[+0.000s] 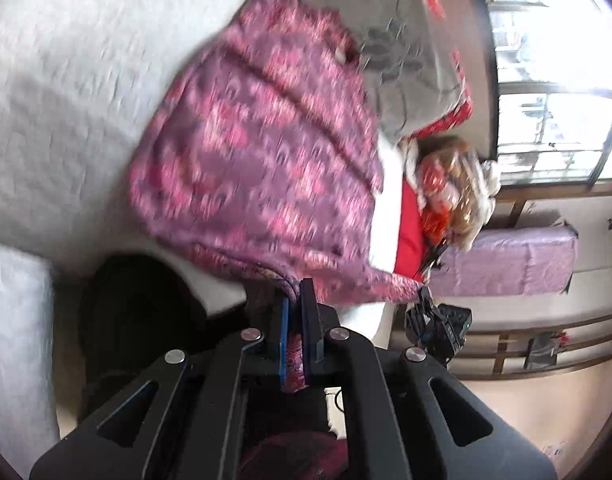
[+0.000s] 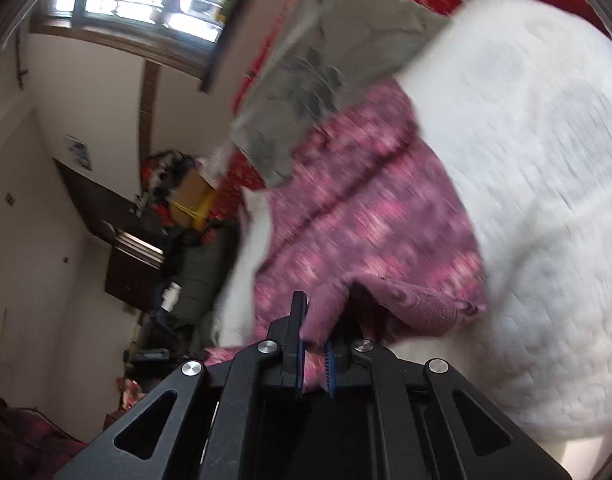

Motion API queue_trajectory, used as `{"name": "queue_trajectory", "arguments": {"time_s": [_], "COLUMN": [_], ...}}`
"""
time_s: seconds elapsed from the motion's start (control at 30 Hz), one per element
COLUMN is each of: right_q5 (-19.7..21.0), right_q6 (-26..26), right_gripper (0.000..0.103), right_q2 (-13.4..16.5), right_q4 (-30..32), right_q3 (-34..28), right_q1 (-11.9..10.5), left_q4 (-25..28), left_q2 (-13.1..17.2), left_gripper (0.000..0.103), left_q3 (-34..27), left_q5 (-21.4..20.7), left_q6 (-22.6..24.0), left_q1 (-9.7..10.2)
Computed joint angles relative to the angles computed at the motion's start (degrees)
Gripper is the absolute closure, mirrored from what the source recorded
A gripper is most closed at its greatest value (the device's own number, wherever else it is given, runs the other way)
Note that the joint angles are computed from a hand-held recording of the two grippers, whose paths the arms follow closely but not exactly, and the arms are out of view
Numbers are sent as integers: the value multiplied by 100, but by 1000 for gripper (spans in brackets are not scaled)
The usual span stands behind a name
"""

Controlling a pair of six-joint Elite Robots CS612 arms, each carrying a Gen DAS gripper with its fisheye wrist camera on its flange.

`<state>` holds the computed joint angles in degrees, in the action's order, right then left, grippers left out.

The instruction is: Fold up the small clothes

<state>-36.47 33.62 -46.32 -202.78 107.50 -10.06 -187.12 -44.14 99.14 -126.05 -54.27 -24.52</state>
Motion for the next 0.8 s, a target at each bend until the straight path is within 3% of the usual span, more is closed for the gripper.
{"name": "queue_trajectory", "arguments": {"time_s": [0.13,0.33,0.47,0.6,0.8], "right_q5": [-116,-588,-853,-1179,-1775], "right_q6": [702,1132,1610,2049,2313], "right_gripper": [95,95,95,96,96], "right_q2": [249,703,1096,1516,2005], "right_q4": [-323,-43,45,324,1013], "right_q3": [-597,-1624,-2324,-3096,-4116], "right_q1": [102,291,349,382,451], "left_q4": [-36,104,286,801,1523], "left_q2": [155,501,905,1370,2046], "left_gripper": [100,100,100,100,100], "left_q3": [-355,-1083,-1791,-2743,-4122], "left_q5": [206,654,797,914,1125], "left_q6": [-60,-179,-398,-351,-357], "left_q1": [103,270,378,442,513]}}
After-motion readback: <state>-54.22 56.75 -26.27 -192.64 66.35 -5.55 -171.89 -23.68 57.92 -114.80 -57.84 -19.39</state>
